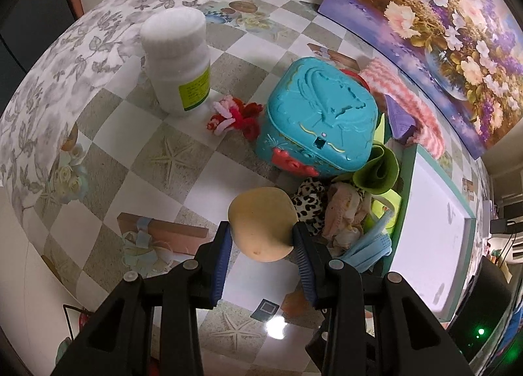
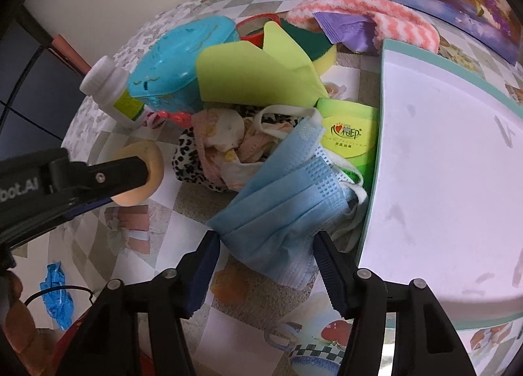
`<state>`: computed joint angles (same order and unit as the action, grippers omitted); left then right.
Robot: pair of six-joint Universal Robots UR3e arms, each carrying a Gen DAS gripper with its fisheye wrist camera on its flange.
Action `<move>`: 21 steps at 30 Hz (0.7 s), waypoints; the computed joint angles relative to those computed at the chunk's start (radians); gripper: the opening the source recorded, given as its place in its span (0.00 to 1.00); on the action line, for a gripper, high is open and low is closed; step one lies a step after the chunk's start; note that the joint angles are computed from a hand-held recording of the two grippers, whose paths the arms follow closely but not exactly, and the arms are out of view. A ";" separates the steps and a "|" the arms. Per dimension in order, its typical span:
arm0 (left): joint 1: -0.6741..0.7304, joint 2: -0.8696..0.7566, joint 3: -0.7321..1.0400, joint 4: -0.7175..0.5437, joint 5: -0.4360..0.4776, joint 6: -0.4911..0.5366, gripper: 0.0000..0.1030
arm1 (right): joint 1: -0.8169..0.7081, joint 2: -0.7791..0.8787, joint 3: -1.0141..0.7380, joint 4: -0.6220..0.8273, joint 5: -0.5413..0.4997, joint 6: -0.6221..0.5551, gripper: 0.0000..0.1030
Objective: Organize soft objects
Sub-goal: 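Grasp the blue mask with the right tool while the left tool grasps the beige sponge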
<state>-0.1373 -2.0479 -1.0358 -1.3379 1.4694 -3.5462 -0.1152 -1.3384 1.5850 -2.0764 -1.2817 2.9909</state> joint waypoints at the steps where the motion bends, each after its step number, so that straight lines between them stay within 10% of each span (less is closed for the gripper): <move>1: -0.001 -0.004 0.006 -0.004 0.000 0.000 0.39 | -0.004 0.005 -0.001 -0.002 0.000 -0.005 0.61; 9: -0.004 -0.021 0.024 -0.017 -0.003 -0.002 0.39 | -0.001 0.014 -0.003 -0.016 -0.026 0.009 0.32; 21: 0.005 0.005 0.007 0.013 -0.022 -0.004 0.39 | -0.057 -0.087 0.053 0.012 0.027 -0.028 0.24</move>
<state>-0.1322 -2.0424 -1.0284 -1.3248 1.4474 -3.5507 -0.1725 -1.4256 1.6384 -2.0644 -1.2548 2.9626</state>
